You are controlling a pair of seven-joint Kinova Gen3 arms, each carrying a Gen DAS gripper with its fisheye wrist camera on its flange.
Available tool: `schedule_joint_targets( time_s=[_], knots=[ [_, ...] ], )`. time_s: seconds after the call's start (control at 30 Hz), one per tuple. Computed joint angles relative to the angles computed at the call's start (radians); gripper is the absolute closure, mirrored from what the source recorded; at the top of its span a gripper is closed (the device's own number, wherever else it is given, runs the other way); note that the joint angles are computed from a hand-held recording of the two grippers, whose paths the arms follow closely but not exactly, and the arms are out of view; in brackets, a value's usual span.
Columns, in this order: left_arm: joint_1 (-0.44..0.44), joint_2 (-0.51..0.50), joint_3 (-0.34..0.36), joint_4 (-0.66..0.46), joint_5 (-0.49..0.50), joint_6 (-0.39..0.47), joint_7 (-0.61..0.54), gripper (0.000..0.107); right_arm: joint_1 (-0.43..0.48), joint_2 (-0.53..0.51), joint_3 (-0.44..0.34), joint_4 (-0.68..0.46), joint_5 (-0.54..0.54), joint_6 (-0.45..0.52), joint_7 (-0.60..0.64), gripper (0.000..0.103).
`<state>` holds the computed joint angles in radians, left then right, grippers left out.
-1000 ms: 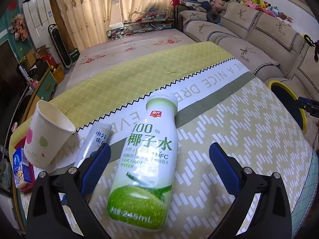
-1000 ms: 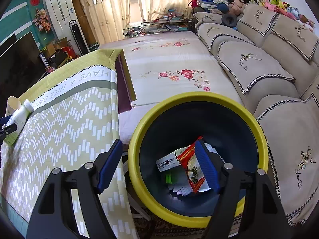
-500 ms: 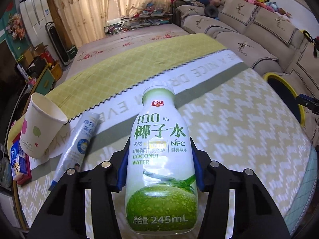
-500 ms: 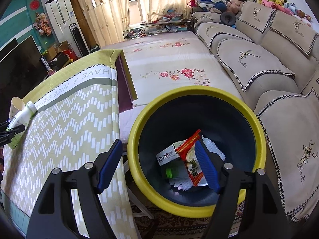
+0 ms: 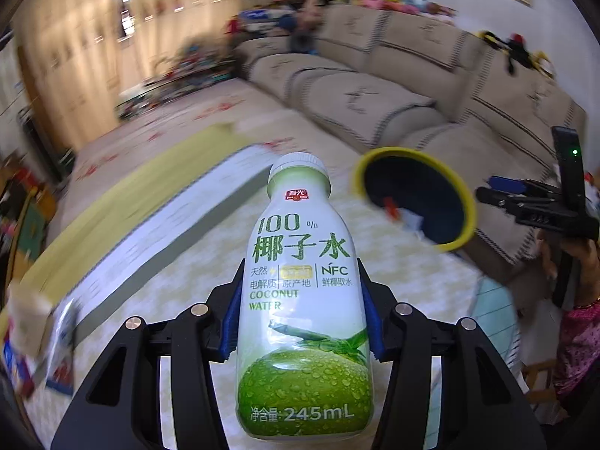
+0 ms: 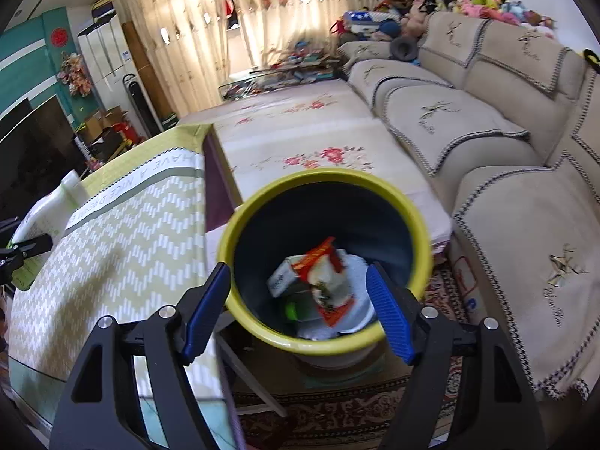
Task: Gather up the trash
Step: 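Carry the coconut water bottle into the yellow bin and open the left tool, then move the right tool back over the table to the white tube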
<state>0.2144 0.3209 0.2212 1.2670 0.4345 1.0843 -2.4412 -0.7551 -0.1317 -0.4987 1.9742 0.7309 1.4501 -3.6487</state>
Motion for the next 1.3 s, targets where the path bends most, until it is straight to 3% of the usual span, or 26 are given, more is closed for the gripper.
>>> schedule_joint_targets(
  time_s=[0.23, 0.37, 0.53, 0.57, 0.63, 0.67, 0.77, 0.9, 1.3],
  knots=[
    [0.196, 0.086, 0.049, -0.110, -0.075, 0.029, 0.113, 0.056, -0.033, -0.049, -0.081, 0.029, -0.063, 0.119, -0.116, 0.032],
    [0.346, 0.166, 0.047, -0.208, -0.165, 0.018, 0.217, 0.056, -0.035, -0.072, -0.109, 0.055, -0.096, 0.136, -0.170, 0.032],
    [0.460, 0.288, 0.034, -0.378, -0.229, 0.064, 0.319, 0.056, -0.020, -0.098, -0.134, 0.087, -0.130, 0.127, -0.211, 0.032],
    [0.483, 0.313, 0.027, -0.411, -0.242, 0.058, 0.340, 0.054, -0.017, -0.105, -0.138, 0.094, -0.137, 0.122, -0.218, 0.032],
    [0.509, 0.330, 0.015, -0.428, -0.260, 0.031, 0.368, 0.030, -0.008, -0.113, -0.147, 0.100, -0.144, 0.117, -0.225, 0.032],
    [0.512, 0.327, 0.013, -0.422, -0.261, 0.004, 0.380, 0.028, -0.003, -0.115, -0.151, 0.104, -0.146, 0.112, -0.229, 0.031],
    [0.475, 0.307, 0.035, -0.393, -0.234, -0.018, 0.389, 0.027, 0.007, -0.112, -0.160, 0.106, -0.144, 0.098, -0.232, 0.031],
    [0.363, 0.193, 0.070, -0.217, -0.157, -0.122, 0.327, 0.021, 0.013, -0.102, -0.156, 0.103, -0.125, 0.072, -0.216, 0.031],
    [-0.134, -0.193, 0.015, 0.284, 0.293, -0.250, -0.108, 0.011, -0.010, 0.015, -0.038, -0.011, 0.021, -0.034, -0.021, 0.030]
  ],
)
